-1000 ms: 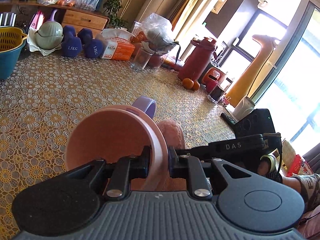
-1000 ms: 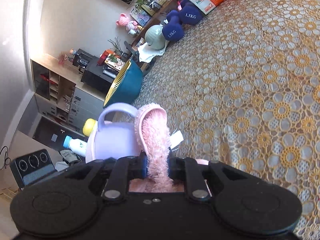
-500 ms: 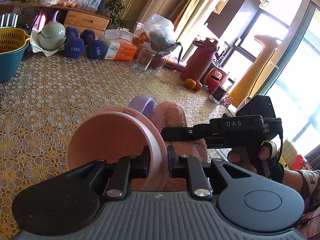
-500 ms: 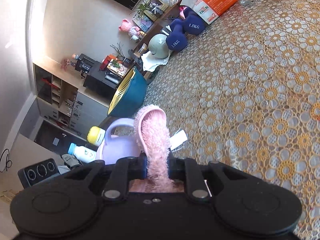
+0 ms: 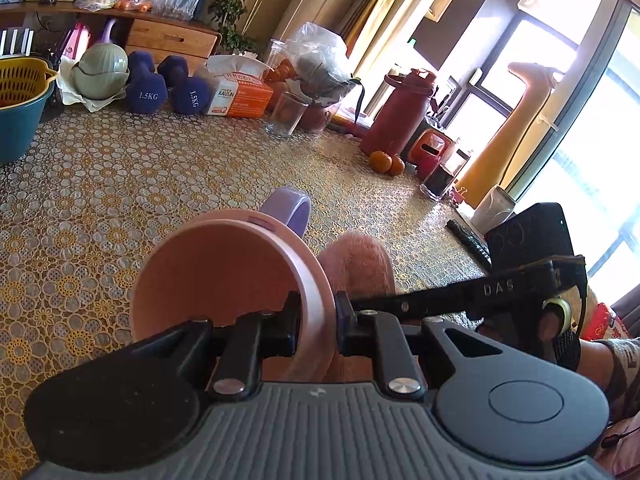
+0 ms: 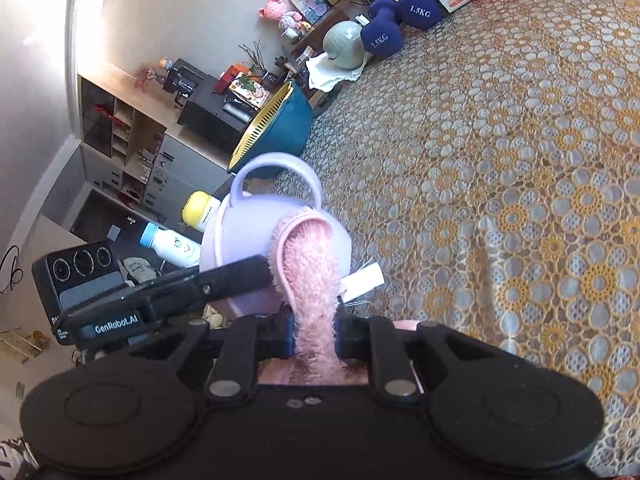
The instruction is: Clean bowl
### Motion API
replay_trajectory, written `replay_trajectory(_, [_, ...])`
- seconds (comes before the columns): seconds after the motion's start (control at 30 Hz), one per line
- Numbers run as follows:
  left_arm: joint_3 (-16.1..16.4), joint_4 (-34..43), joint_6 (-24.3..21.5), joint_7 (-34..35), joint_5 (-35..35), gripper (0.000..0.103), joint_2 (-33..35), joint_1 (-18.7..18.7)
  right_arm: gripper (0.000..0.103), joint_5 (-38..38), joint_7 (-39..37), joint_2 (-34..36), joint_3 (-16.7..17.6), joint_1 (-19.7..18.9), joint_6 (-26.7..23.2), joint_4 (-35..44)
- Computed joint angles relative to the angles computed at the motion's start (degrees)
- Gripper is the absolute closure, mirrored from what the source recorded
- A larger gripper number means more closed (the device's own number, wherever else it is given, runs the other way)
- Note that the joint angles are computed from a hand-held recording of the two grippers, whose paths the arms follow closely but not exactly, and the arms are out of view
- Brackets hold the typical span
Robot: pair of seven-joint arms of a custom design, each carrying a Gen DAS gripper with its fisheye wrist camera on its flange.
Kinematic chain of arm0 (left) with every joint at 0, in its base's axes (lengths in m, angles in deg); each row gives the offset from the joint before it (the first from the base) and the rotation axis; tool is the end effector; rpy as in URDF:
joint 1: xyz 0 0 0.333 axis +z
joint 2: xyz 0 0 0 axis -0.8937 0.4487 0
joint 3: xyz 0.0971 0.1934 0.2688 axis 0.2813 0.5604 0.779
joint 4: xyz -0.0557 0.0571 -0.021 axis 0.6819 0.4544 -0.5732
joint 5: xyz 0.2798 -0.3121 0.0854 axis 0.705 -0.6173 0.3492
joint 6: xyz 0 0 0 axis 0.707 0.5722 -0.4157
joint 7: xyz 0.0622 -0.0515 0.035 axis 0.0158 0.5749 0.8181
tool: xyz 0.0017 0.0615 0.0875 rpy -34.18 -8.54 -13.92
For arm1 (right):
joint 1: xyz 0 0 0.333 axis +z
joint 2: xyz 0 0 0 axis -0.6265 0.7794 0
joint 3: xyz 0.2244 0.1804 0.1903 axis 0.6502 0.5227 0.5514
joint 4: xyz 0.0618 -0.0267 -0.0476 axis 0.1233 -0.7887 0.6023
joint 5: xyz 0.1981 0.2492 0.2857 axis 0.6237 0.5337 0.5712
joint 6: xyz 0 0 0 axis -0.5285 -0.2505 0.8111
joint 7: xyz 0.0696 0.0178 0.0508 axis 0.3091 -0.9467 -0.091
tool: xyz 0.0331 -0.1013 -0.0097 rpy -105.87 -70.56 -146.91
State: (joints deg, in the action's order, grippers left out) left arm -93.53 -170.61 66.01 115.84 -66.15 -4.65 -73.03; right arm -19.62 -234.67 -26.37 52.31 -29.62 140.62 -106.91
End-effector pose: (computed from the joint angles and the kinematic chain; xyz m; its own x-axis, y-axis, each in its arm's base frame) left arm 0.6797 -0.3909 0.3966 -0.7064 -0.5368 0.4613 -0.6599 0.2638 -0.7035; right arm 0.6131 0.2833 0.3527 0.0885 -0.6385 -0.7646 -0.8072 0.4038 -0.4306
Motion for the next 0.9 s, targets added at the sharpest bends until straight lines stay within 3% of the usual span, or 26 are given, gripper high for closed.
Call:
replay_trajectory(0.13, [0.9, -0.3, -0.1, -0.4, 2.7, 0.086, -0.4, -1.3, 0.087, 10.9, -8.2, -1.6, -1.2, 0.4, -0.3, -2.8])
replay_trajectory(0.33, [1.2, -0.2, 0.5, -2.2, 5.3, 0.086, -0.4, -2.2, 0.087, 6.3, -6.2, 0.0, 4.1, -4.7, -3.2, -0.7])
replay_trajectory(0.53, [2.4, 0.4, 0.7, -4.9, 9.5, 0.086, -0.4, -3.8, 0.087, 6.1, -6.0, -0.6, 3.9, -3.9, 0.0, -4.0])
replay_trajectory(0.7, [7.1, 2.3, -0.4, -11.3, 21.5, 0.086, -0.5, -9.2, 0.087, 5.8, -8.3, -4.7, 1.3, -2.2, 1.1, -8.4])
replay_trajectory(0.9, [11.7, 7.0, -3.5, -18.6, 37.2, 0.085, 1.2, -15.2, 0.087, 17.0, -20.5, -11.8, -1.6, -0.6, -1.4, -15.4])
